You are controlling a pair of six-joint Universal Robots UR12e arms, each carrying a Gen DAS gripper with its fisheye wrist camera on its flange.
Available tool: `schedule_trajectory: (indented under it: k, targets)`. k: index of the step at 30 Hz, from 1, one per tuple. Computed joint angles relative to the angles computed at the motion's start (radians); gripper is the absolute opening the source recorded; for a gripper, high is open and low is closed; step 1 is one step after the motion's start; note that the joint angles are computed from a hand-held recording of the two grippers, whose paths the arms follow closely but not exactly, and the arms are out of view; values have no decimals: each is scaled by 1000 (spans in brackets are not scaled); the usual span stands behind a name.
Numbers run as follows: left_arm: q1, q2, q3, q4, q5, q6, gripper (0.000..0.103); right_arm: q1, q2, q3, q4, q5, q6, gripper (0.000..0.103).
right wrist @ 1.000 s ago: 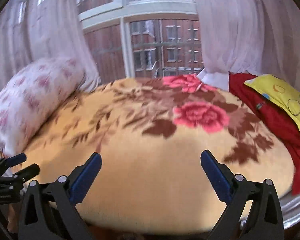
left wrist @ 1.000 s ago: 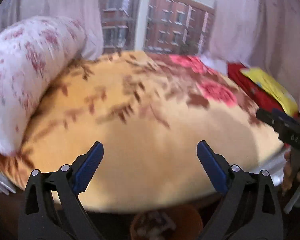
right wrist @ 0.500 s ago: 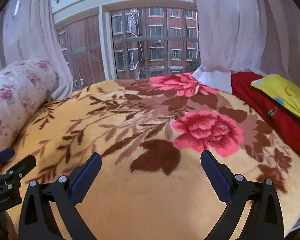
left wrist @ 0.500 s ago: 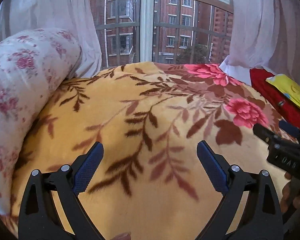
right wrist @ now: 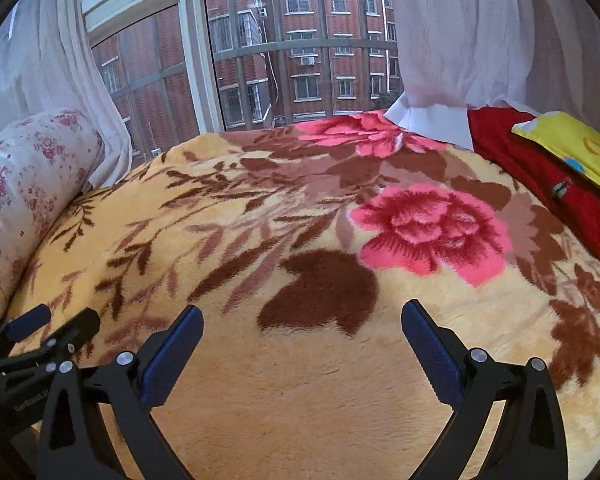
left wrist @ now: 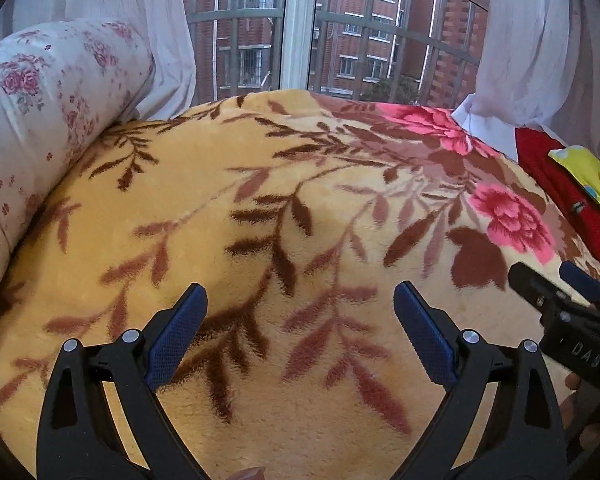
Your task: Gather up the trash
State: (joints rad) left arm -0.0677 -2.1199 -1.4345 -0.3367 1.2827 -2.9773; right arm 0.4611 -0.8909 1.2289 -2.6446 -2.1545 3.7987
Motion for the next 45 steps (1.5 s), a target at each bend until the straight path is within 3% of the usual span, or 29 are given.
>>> schedule_trajectory:
  k: [10, 33, 45]
  targets:
    - [-1, -10, 13, -20, 7, -12, 92, 9, 19, -25, 38, -25, -37, 98]
    - [-3, -13, 19, -45, 13, -16, 92, 1, 12, -11, 43, 0, -5, 98]
    - [-11, -15, 8, 23, 70, -24, 92, -3, 11, -10, 58, 15, 16, 98]
